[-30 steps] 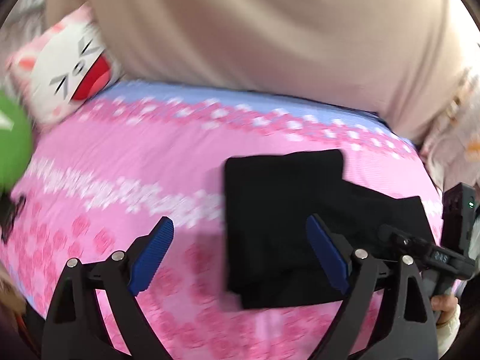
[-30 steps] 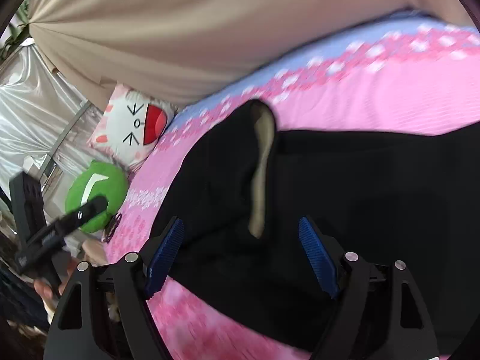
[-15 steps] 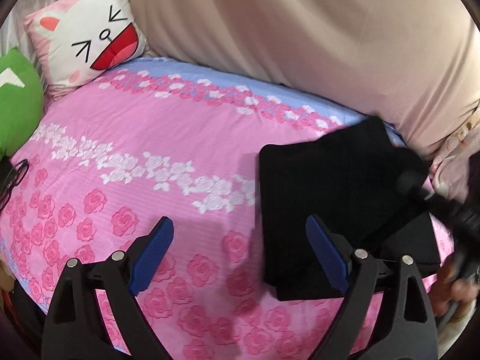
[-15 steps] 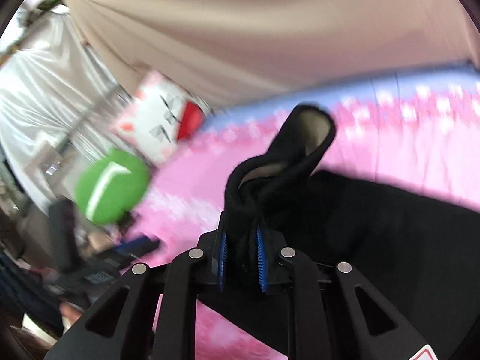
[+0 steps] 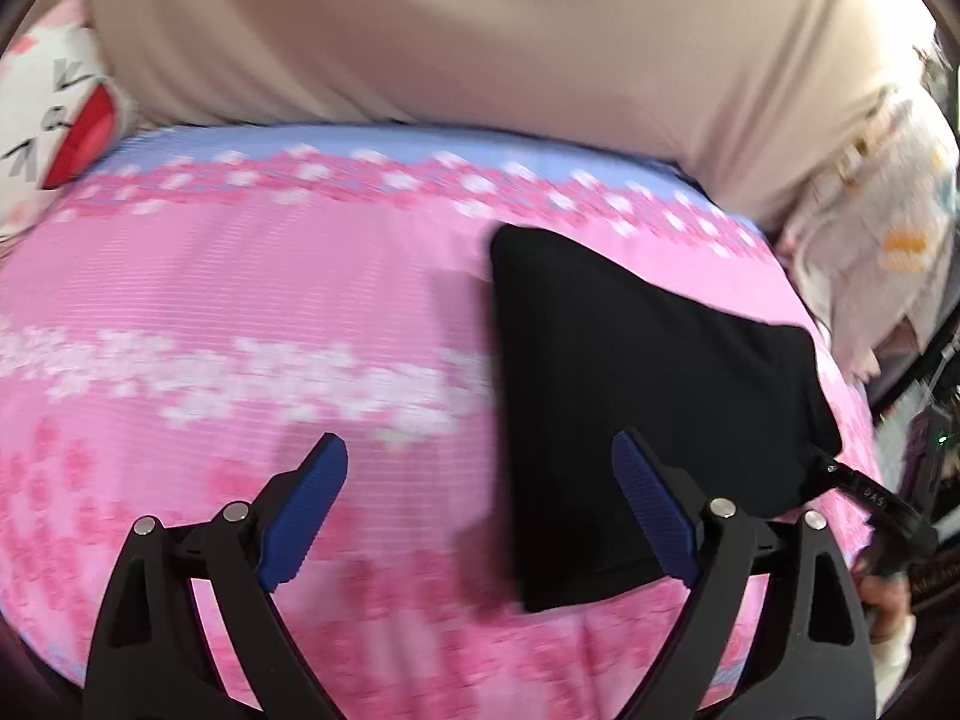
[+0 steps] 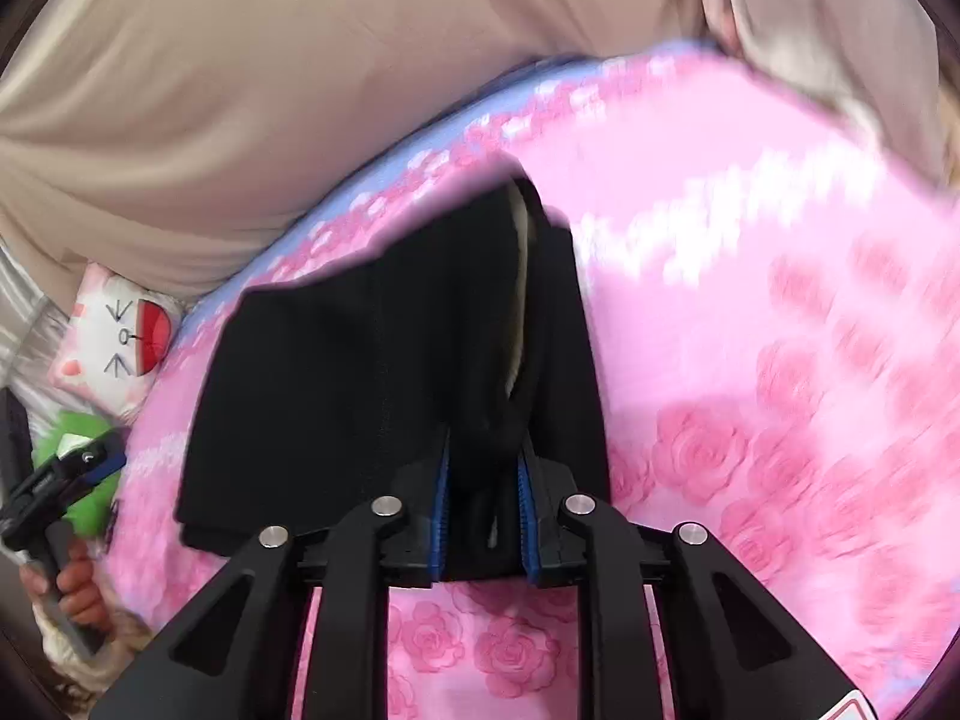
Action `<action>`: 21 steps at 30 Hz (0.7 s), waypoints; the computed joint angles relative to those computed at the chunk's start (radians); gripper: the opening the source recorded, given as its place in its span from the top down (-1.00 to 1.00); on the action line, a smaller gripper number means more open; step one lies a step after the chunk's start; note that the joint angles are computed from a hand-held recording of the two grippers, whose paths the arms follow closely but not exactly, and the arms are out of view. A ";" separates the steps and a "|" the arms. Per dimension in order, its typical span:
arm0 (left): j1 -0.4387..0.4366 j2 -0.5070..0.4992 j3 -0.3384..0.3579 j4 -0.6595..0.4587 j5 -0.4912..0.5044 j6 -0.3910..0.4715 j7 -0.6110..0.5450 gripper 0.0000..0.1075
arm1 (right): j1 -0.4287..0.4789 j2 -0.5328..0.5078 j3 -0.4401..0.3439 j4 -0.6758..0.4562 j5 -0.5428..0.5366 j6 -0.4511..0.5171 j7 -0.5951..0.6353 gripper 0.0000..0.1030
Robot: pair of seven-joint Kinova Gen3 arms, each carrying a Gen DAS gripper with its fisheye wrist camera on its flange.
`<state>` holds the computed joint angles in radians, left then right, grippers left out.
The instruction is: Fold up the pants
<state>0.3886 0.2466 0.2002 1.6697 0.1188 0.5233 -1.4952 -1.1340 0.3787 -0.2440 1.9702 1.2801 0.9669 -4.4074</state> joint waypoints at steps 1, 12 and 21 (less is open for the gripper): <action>0.005 0.019 0.011 -0.019 0.006 0.011 -0.006 -0.63 | -0.013 -0.014 0.009 0.005 0.001 -0.001 -0.008 0.56; -0.044 0.204 0.061 -0.175 0.128 0.131 -0.043 -0.70 | 0.033 -0.088 -0.030 0.070 0.021 0.052 -0.025 -0.30; -0.131 0.317 0.161 -0.237 0.278 0.126 -0.233 -0.10 | 0.162 -0.034 -0.010 0.088 0.147 -0.179 -0.125 -0.40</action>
